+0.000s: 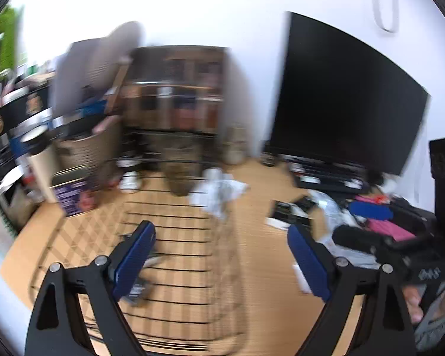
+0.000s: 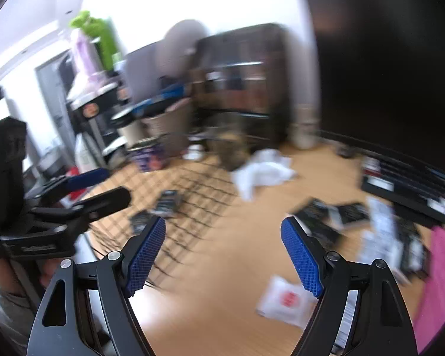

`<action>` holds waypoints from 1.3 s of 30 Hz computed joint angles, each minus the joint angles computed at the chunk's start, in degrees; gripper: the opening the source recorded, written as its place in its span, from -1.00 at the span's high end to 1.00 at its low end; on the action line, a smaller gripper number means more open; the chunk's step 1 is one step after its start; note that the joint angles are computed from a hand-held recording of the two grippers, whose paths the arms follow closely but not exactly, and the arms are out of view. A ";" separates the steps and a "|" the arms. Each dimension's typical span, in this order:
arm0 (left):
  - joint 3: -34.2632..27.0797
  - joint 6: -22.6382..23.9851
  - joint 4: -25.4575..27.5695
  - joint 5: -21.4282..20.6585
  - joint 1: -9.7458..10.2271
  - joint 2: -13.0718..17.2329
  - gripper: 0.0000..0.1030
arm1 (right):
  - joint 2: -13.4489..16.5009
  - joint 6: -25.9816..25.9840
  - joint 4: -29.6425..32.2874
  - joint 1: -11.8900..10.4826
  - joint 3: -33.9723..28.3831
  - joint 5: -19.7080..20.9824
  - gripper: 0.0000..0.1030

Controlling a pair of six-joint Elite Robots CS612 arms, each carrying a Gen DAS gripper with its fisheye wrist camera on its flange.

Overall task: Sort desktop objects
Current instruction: 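Move both open tools back over the packs on the desk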

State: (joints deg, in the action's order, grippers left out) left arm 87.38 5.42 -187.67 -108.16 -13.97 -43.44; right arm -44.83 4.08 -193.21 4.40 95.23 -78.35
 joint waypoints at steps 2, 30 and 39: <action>0.67 1.82 0.68 -2.75 -0.91 -0.30 -0.76 | -1.29 1.63 -1.63 -1.20 3.21 -2.46 -0.57; 1.58 14.28 15.60 -0.83 -7.50 1.28 -0.76 | -2.21 9.45 8.62 -4.62 13.94 -16.76 -0.57; 0.48 16.43 21.39 -3.09 -9.64 2.45 -0.76 | -2.97 11.70 7.82 -6.04 14.86 -17.26 -0.57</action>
State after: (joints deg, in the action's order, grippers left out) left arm 87.86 21.86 -166.28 -111.26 -23.61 -40.98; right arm -47.80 15.78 -185.39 -1.64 110.09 -95.61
